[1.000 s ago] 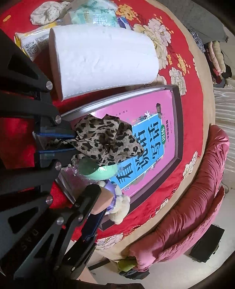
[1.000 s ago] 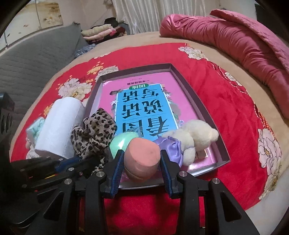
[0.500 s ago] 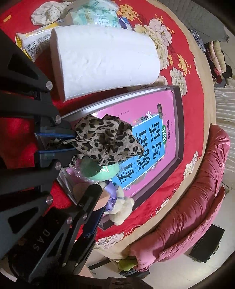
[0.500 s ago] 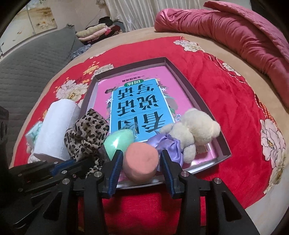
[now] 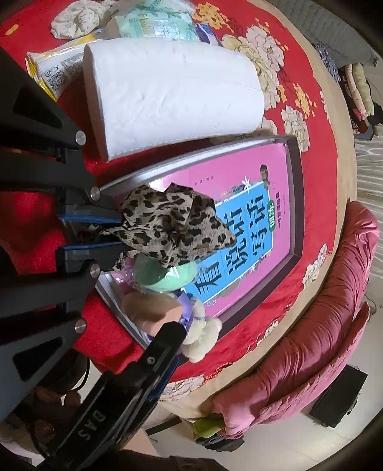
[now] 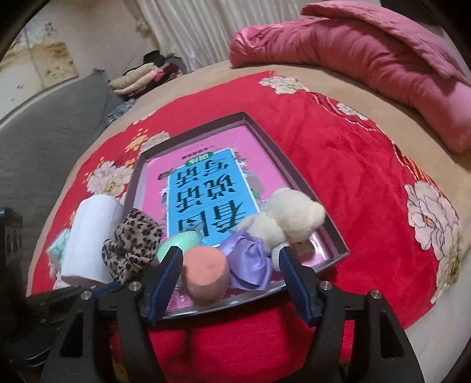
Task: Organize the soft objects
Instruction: 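Lower the leopard-print scrunchie into the pink tray and open the left tool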
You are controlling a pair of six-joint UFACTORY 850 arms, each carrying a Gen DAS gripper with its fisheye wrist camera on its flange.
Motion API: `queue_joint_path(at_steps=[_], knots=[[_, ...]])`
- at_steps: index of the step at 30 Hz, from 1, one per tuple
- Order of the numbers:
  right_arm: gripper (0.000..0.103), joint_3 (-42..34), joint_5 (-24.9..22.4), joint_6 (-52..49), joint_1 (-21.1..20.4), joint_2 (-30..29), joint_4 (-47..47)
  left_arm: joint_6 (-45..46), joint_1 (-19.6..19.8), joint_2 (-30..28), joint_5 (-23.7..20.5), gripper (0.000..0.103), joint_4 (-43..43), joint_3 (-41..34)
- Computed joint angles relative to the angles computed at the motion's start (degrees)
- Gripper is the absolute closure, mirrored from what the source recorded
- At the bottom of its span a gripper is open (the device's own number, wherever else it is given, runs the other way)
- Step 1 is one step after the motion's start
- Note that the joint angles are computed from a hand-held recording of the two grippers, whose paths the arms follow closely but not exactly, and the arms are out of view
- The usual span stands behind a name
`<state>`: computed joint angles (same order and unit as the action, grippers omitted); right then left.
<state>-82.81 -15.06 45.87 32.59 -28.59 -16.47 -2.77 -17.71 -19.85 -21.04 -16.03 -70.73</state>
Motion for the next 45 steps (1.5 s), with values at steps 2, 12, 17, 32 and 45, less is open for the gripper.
queue_joint_path(at_steps=[2, 12, 17, 32, 45], knots=[[0.031, 0.33, 0.27, 0.78, -0.12, 0.16, -0.42, 1.45, 0.07, 0.32, 0.62, 0.088, -1.42, 0.25], [0.029, 1.02, 0.14, 7.53, 0.18, 0.73, -6.7, 3.7, 0.55, 0.87, 1.53, 0.051, -4.35, 0.44], [0.029, 1.46, 0.47, 8.27, -0.12, 1.02, -6.59, 3.22, 0.64, 1.28, 2.27, 0.05, -3.89, 0.48], [0.029, 2.82, 0.66, 20.85, -0.13, 2.08, -17.14, 10.22, 1.03, 3.77, 3.93, 0.042, -10.52, 2.37], [0.027, 4.88, -1.12, 45.75, 0.92, 4.04, -41.91, 4.65, 0.39, 8.89, 5.48, 0.04, -4.13, 6.11]])
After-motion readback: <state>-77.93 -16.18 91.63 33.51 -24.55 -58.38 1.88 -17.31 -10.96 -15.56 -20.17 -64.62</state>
